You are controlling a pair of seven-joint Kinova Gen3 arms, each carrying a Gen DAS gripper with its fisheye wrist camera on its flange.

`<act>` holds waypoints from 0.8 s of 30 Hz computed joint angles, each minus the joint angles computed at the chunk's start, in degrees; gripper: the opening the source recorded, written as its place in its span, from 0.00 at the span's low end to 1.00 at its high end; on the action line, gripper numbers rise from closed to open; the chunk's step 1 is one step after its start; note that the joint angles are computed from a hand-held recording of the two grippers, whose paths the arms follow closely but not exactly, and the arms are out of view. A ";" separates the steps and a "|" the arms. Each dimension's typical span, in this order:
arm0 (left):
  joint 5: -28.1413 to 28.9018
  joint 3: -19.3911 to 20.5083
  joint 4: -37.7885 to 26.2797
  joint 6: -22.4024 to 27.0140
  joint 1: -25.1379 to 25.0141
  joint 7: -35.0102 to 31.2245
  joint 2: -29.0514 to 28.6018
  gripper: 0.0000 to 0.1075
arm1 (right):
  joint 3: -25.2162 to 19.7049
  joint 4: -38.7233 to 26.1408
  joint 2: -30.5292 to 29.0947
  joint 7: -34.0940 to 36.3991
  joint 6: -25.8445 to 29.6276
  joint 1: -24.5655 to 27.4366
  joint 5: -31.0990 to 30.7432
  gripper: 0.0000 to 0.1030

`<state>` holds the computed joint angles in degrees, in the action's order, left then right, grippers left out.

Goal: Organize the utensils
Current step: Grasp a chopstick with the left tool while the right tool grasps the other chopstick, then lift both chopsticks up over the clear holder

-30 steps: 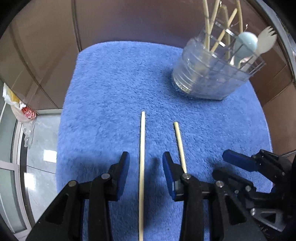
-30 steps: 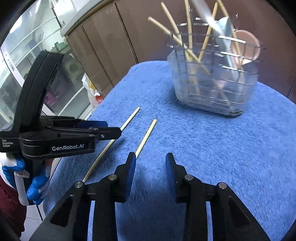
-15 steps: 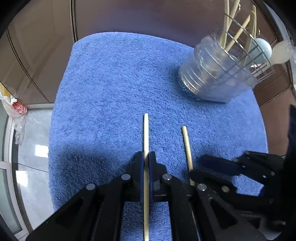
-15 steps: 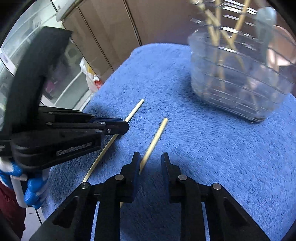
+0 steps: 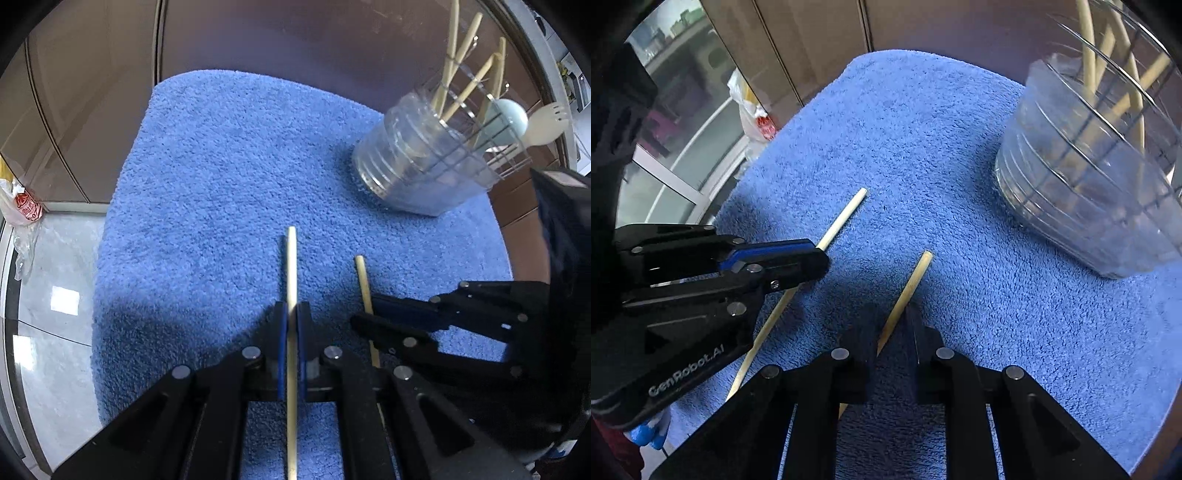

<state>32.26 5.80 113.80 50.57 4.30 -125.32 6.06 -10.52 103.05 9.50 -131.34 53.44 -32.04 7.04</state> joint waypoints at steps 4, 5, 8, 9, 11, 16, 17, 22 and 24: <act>0.73 -1.31 1.28 1.43 -1.44 -2.04 -2.84 0.05 | 0.22 -1.22 0.96 0.83 0.69 0.75 -1.72 0.14; 0.63 -1.59 1.49 1.86 -1.56 -1.80 -3.79 0.05 | 0.32 -1.03 0.66 1.44 0.68 1.23 -2.43 0.13; 1.09 -2.71 2.33 2.51 -2.09 -2.34 -5.63 0.05 | 0.49 -0.01 -0.72 2.39 0.49 2.33 -3.97 0.08; 1.38 -2.94 2.61 2.59 -2.13 -2.29 -6.21 0.04 | 0.48 0.75 -1.43 2.79 -0.10 2.80 -4.75 0.06; 1.69 -3.20 3.08 2.74 -1.97 -1.86 -7.38 0.04 | 0.27 2.25 -2.70 3.14 -1.58 3.34 -5.98 0.05; 1.74 -3.69 3.86 2.89 -1.20 -0.87 -9.69 0.04 | -0.74 7.32 -7.53 3.56 -5.57 3.89 -7.74 0.05; 1.78 -3.82 4.10 3.07 -1.03 -0.71 -10.44 0.04 | -1.00 8.42 -8.60 3.48 -6.54 3.97 -8.00 0.05; 2.27 -3.69 5.73 2.03 0.82 0.63 -13.67 0.04 | -1.83 15.00 -17.66 5.36 -11.74 5.22 -10.61 0.05; 2.01 -3.41 6.58 1.14 1.73 1.63 -15.29 0.04 | -2.63 17.57 -21.61 5.37 -13.67 5.90 -10.93 0.05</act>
<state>34.27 2.39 120.38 51.71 6.02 -123.69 -9.23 -13.16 120.61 -12.12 -125.97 39.78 -26.14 -3.90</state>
